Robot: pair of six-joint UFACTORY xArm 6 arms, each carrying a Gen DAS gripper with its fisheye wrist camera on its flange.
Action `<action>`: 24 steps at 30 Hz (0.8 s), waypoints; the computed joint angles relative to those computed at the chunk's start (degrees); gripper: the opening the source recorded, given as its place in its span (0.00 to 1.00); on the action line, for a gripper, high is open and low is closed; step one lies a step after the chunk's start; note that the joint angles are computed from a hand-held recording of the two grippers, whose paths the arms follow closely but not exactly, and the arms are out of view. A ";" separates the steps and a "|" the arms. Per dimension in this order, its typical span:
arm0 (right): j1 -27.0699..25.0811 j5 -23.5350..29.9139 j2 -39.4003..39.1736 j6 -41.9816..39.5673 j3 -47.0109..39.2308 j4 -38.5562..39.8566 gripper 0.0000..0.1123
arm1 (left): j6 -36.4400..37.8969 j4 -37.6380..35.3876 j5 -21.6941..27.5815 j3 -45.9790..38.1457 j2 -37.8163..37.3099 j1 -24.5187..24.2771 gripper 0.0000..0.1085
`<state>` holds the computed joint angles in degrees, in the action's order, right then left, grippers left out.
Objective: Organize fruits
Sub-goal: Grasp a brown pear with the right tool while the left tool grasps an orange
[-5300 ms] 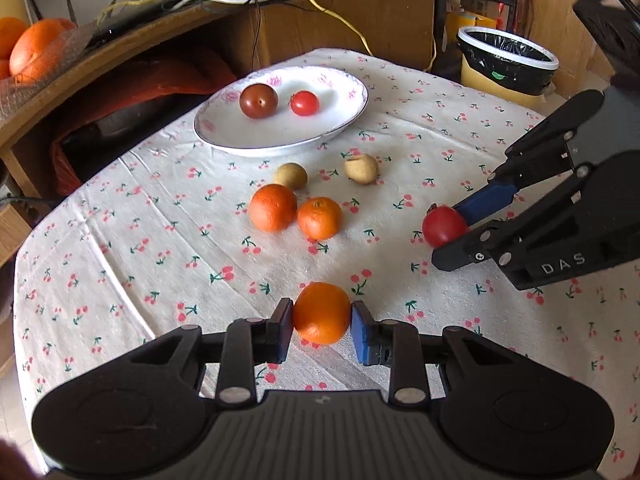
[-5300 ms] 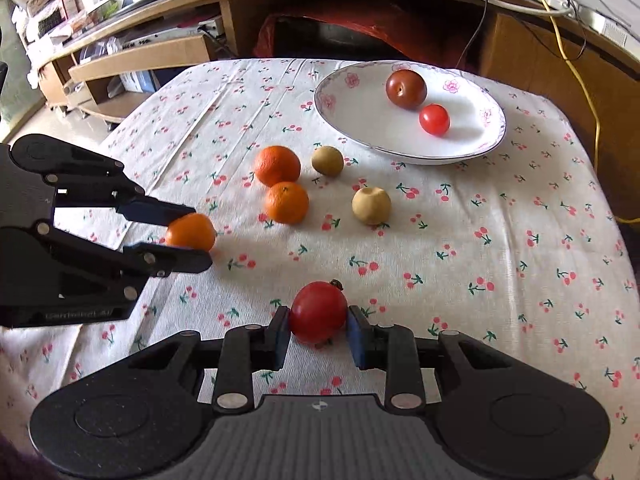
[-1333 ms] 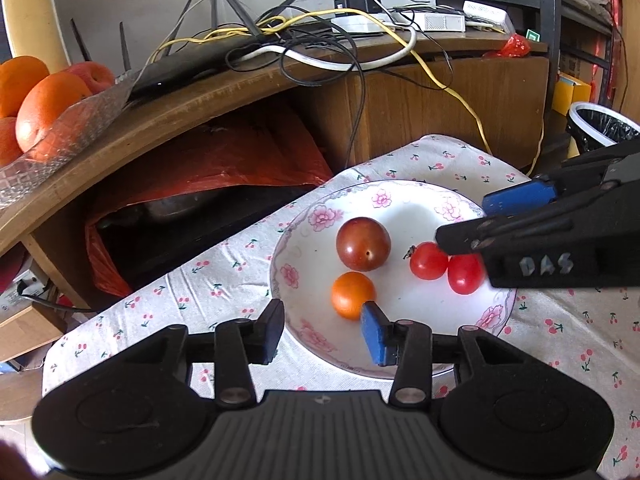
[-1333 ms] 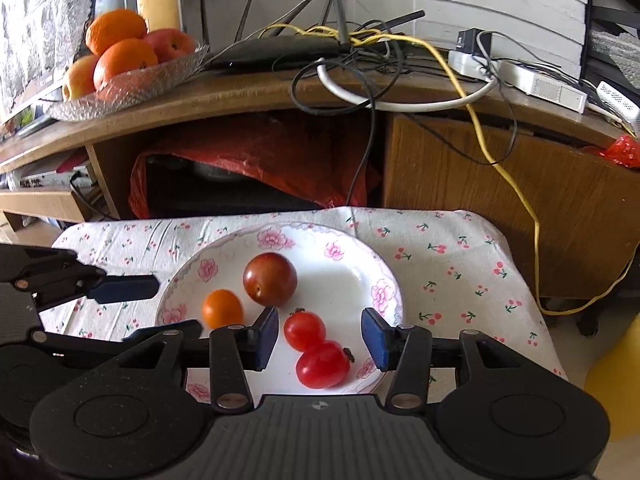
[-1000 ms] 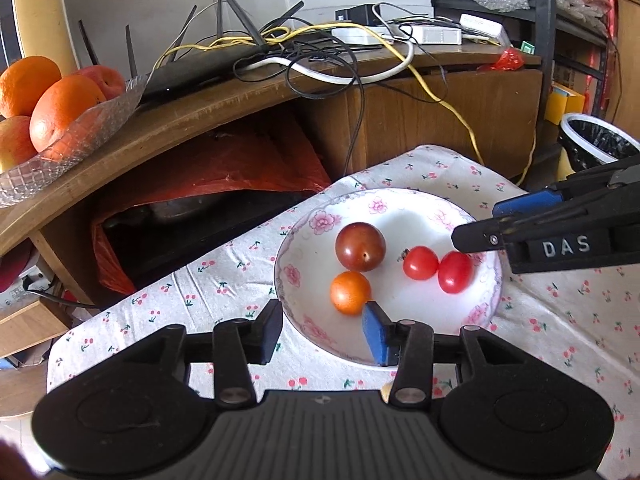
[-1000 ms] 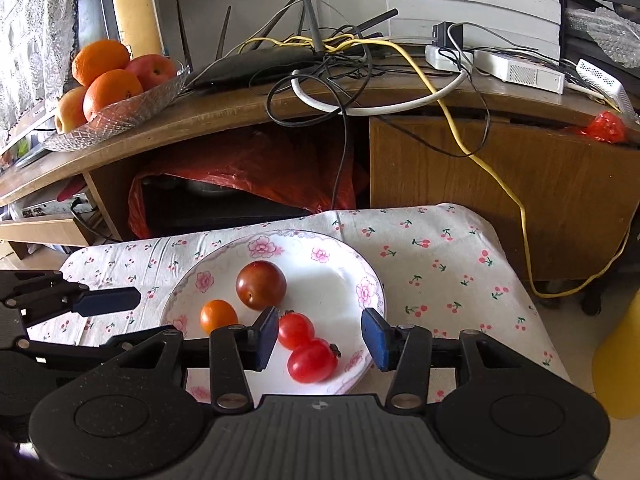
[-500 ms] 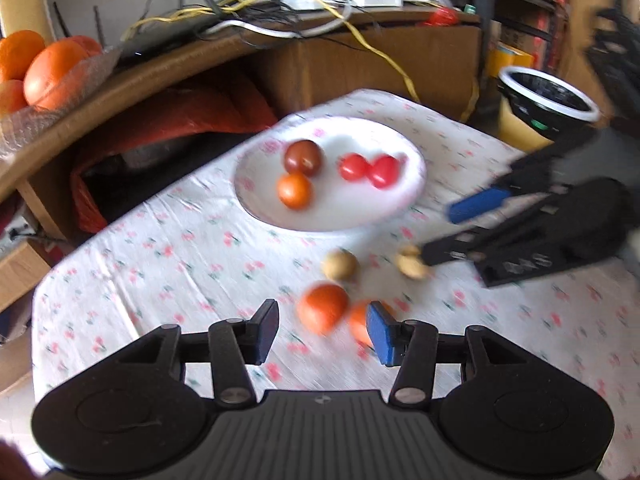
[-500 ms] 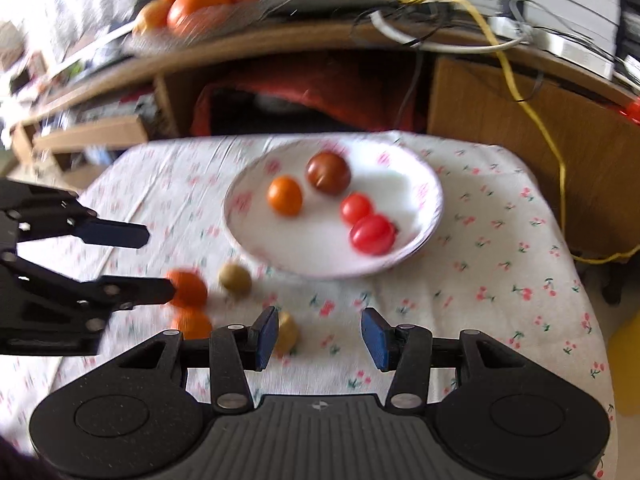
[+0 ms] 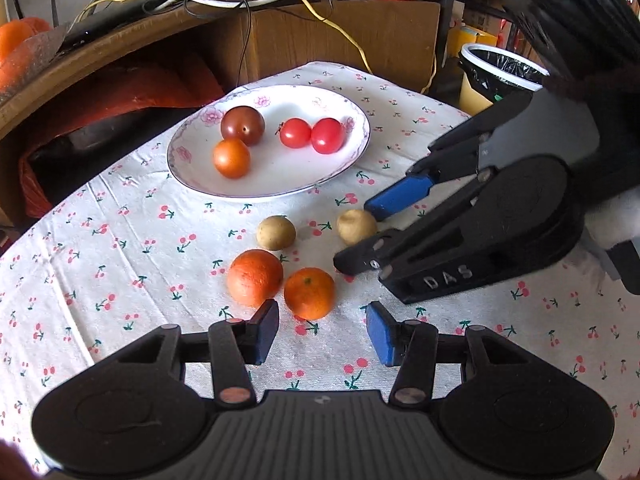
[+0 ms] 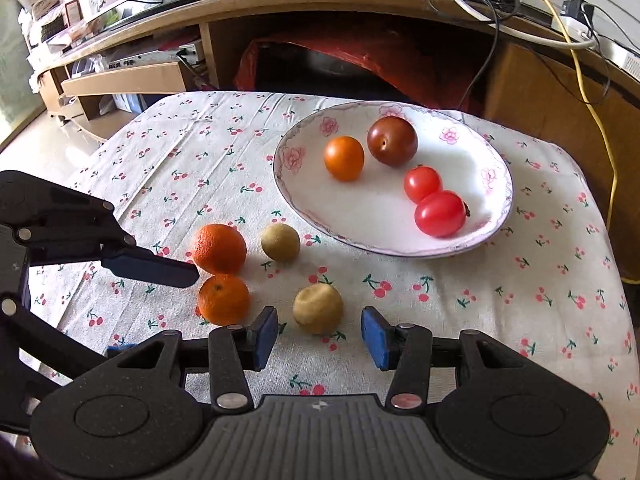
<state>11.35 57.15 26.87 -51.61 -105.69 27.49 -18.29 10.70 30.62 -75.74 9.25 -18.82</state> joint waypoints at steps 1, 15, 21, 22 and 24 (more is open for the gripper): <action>0.00 0.37 0.40 0.17 -0.66 0.08 0.36 | 0.36 -0.60 -0.09 -0.07 0.18 0.06 0.52; -0.69 1.27 1.14 2.97 -2.71 -3.24 0.19 | -4.55 4.91 -1.21 -2.73 3.38 -0.37 0.44; -1.01 0.17 -0.56 2.63 -0.45 -4.11 0.19 | -9.15 10.64 0.24 -3.72 3.85 -1.00 0.34; -1.09 -0.04 -0.83 2.58 -0.06 -4.24 0.19 | -9.34 11.10 0.36 -3.61 3.73 -1.14 0.34; -1.32 0.25 -1.20 2.67 0.25 -4.40 0.19 | -8.34 9.95 0.65 -3.32 3.27 -1.38 0.34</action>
<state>10.04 57.41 25.66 -48.94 -105.43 23.09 -26.63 20.65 31.27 -79.06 12.52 -20.20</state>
